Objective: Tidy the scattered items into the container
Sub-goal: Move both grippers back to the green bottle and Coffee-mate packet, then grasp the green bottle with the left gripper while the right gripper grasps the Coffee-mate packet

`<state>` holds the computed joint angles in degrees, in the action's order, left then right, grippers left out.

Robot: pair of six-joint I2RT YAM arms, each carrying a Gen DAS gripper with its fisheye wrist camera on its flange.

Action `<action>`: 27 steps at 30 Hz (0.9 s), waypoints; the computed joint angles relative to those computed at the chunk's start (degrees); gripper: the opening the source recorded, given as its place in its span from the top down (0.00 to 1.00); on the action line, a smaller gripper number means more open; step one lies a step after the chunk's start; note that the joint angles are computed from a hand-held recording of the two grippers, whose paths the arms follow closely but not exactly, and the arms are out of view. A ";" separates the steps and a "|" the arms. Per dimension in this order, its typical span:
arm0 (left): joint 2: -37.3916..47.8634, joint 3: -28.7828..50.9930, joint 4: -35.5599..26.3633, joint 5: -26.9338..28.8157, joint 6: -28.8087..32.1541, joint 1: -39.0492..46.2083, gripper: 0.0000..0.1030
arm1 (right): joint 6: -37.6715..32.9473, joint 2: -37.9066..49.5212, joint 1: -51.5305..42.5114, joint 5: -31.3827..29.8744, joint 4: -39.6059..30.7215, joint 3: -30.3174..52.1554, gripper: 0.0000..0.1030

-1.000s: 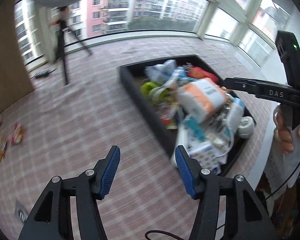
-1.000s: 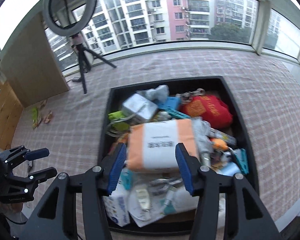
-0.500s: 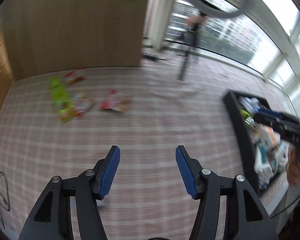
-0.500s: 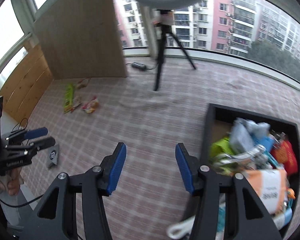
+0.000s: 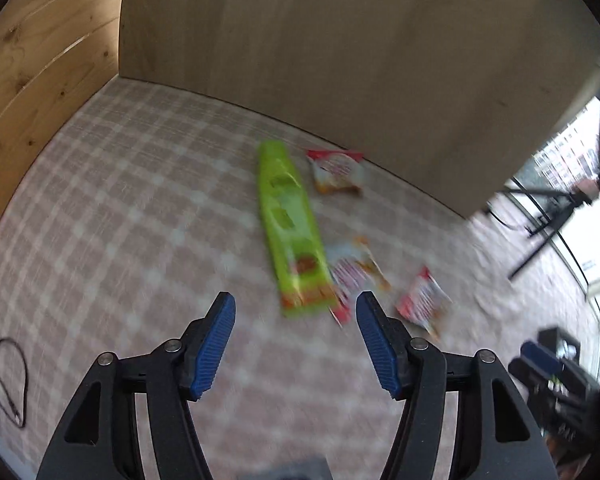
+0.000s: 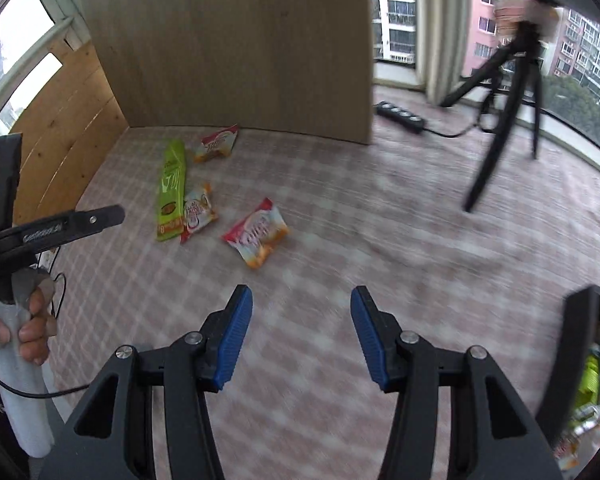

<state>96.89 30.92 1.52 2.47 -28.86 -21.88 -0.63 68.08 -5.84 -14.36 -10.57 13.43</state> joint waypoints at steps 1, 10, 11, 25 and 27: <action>3.44 1.56 1.51 0.78 -0.01 1.27 0.41 | 1.73 3.78 1.56 0.35 3.09 0.63 0.51; 20.14 11.23 5.81 2.81 -0.46 3.40 0.41 | 9.19 28.64 8.70 2.69 19.41 7.33 0.51; 20.69 11.62 5.87 2.70 -0.41 3.24 0.41 | 9.44 30.06 9.07 3.13 20.07 7.96 0.51; 25.47 15.13 5.02 -10.70 -0.27 -5.40 0.47 | 10.19 38.88 17.43 9.05 21.08 14.64 0.50; 25.65 14.51 6.13 -12.76 -0.68 -6.73 0.58 | 10.78 39.01 19.03 10.70 21.90 14.42 0.59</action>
